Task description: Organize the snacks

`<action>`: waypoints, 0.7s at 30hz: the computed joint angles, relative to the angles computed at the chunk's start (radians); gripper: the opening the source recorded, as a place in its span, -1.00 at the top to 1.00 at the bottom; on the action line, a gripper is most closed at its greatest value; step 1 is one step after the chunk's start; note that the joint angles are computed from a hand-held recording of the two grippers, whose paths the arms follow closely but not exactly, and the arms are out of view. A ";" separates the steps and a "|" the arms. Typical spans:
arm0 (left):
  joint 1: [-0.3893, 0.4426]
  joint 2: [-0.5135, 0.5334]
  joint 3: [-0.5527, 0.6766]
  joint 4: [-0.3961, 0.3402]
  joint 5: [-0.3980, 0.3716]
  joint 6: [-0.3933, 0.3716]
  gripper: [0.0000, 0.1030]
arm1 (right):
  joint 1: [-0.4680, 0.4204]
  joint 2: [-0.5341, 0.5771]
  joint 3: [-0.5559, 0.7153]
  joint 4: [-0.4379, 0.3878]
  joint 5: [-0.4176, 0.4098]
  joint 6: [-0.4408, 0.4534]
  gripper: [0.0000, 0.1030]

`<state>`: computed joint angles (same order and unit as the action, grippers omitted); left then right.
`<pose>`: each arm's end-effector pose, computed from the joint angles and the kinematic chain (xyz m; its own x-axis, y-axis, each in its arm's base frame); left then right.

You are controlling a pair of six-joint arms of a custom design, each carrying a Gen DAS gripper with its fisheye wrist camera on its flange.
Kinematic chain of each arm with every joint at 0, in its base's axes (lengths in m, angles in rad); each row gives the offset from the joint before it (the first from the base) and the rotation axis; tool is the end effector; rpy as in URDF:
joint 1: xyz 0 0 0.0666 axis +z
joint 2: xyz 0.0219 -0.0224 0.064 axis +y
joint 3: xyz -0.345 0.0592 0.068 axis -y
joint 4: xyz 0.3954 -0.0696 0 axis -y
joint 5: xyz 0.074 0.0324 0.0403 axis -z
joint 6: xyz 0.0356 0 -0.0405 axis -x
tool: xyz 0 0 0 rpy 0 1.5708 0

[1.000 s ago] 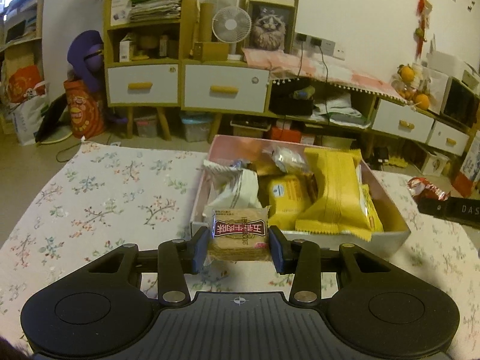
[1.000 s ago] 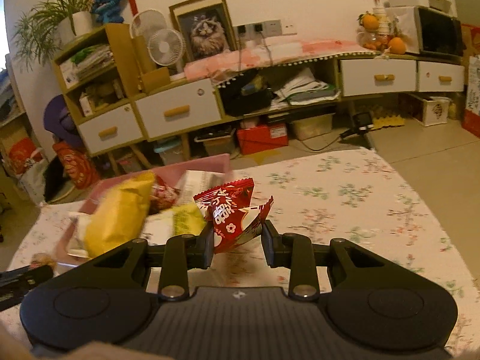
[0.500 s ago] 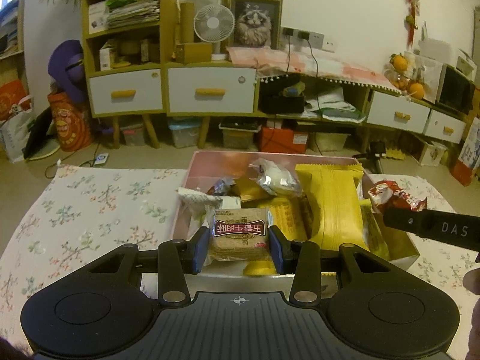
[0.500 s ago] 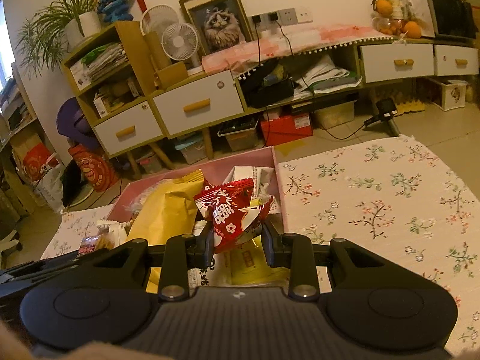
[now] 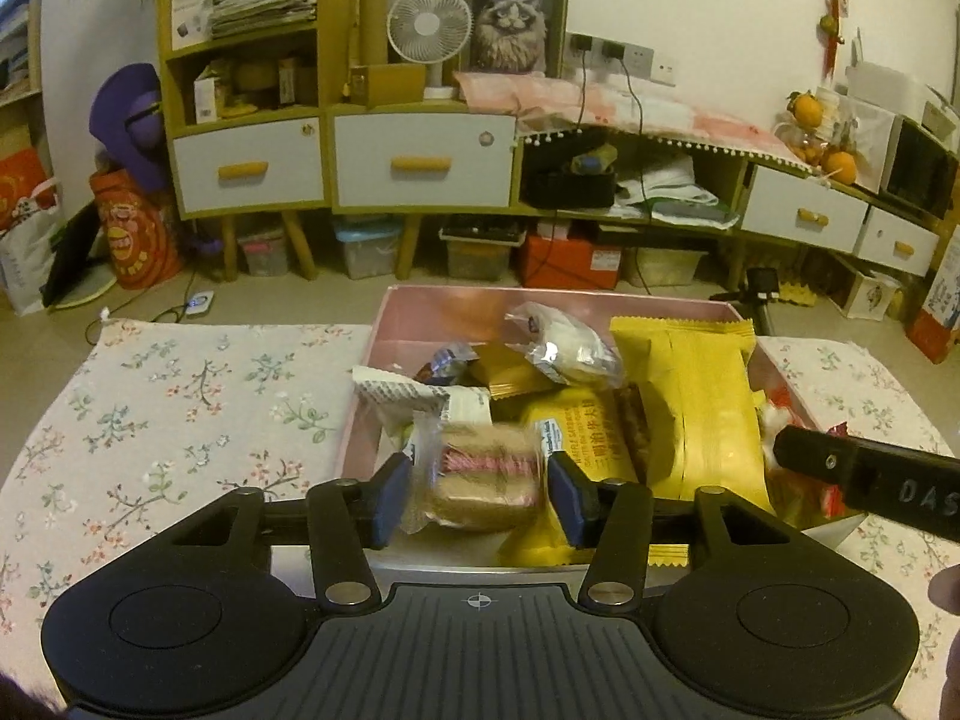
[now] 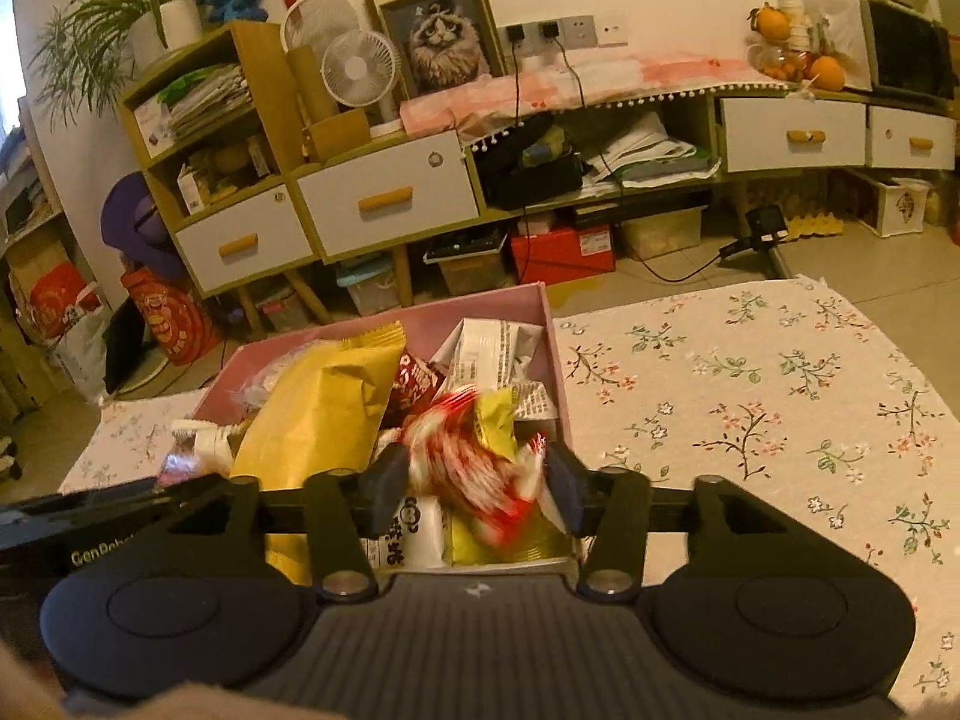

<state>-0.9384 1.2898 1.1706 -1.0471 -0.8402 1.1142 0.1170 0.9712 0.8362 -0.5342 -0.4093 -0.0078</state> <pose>0.2708 -0.3253 0.3440 -0.5672 -0.2393 -0.7880 -0.3268 0.9437 -0.0514 0.3546 0.0555 0.3343 -0.6194 -0.0656 -0.7824 -0.4123 0.8752 0.2530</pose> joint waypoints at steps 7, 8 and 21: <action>-0.033 -0.015 0.014 -0.048 0.000 0.038 -0.36 | -0.023 -0.034 -0.005 -0.031 -0.033 0.027 -0.46; -0.046 -0.014 0.020 -0.070 -0.008 0.051 -0.45 | -0.026 -0.042 -0.005 -0.044 -0.041 0.044 -0.48; -0.197 0.002 0.126 -0.378 0.014 0.313 -0.83 | -0.060 -0.147 0.034 -0.316 0.005 0.180 -0.86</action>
<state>-1.1349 1.2918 1.2970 -1.4255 -0.8257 1.4273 0.0572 0.8241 0.8704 -0.8502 -0.4043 0.1718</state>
